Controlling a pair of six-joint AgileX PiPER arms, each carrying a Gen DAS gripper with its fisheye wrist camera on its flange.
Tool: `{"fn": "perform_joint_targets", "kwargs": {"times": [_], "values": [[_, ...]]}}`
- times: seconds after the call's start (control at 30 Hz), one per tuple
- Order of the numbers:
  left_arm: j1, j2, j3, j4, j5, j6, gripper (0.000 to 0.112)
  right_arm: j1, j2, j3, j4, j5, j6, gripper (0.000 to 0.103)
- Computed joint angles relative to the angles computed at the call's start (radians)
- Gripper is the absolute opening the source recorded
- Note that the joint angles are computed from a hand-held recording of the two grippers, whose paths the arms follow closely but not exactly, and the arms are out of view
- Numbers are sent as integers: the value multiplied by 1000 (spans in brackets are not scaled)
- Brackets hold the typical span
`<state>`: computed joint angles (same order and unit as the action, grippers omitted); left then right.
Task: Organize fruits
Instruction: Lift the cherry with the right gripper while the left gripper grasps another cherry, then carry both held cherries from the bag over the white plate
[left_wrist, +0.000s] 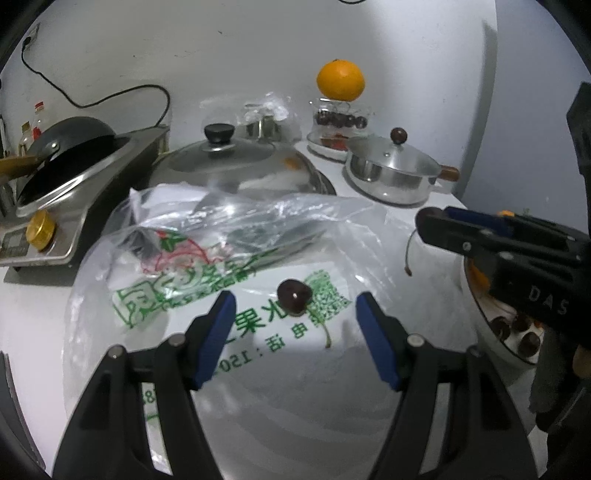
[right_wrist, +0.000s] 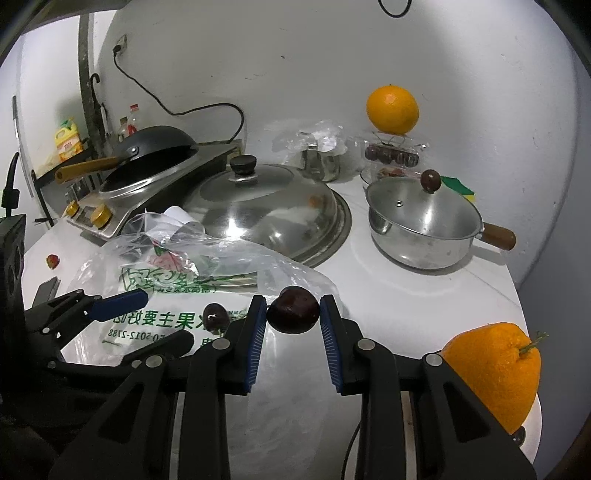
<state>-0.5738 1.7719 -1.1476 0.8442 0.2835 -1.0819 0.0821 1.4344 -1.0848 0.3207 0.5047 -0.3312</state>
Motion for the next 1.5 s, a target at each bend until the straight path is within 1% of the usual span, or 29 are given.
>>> {"fn": "perform_joint_targets", "kwargs": {"times": [0.13,0.37,0.43,0.47,0.77,0.8,0.87,0.97,1.0,1.2,1.5], "values": [[3,48,-49,-50,15,60,69,-24,17,-6,33,8,-32,32],[16,125,-139,-212,33,234,68,-56,34,-12,104,10,-97,32],[21,149,-168,-256,51,277,59,-68,42,-16,126,10,-114,32],[24,160,-183,-276,63,295,57,-71,47,-17,134,11,-120,32],[37,209,-238,-350,88,369,55,-80,74,-27,168,22,-152,32],[38,216,-249,-361,93,385,51,-81,77,-29,171,23,-155,32],[38,229,-266,-379,105,406,50,-80,78,-33,173,23,-156,32],[46,246,-293,-434,129,460,43,-80,80,-37,170,24,-151,32],[47,249,-298,-439,133,466,38,-79,80,-37,168,24,-149,32],[45,254,-305,-450,134,492,31,-76,77,-36,170,22,-152,32],[37,225,-258,-411,95,457,30,-78,42,-21,182,19,-163,32]]}}
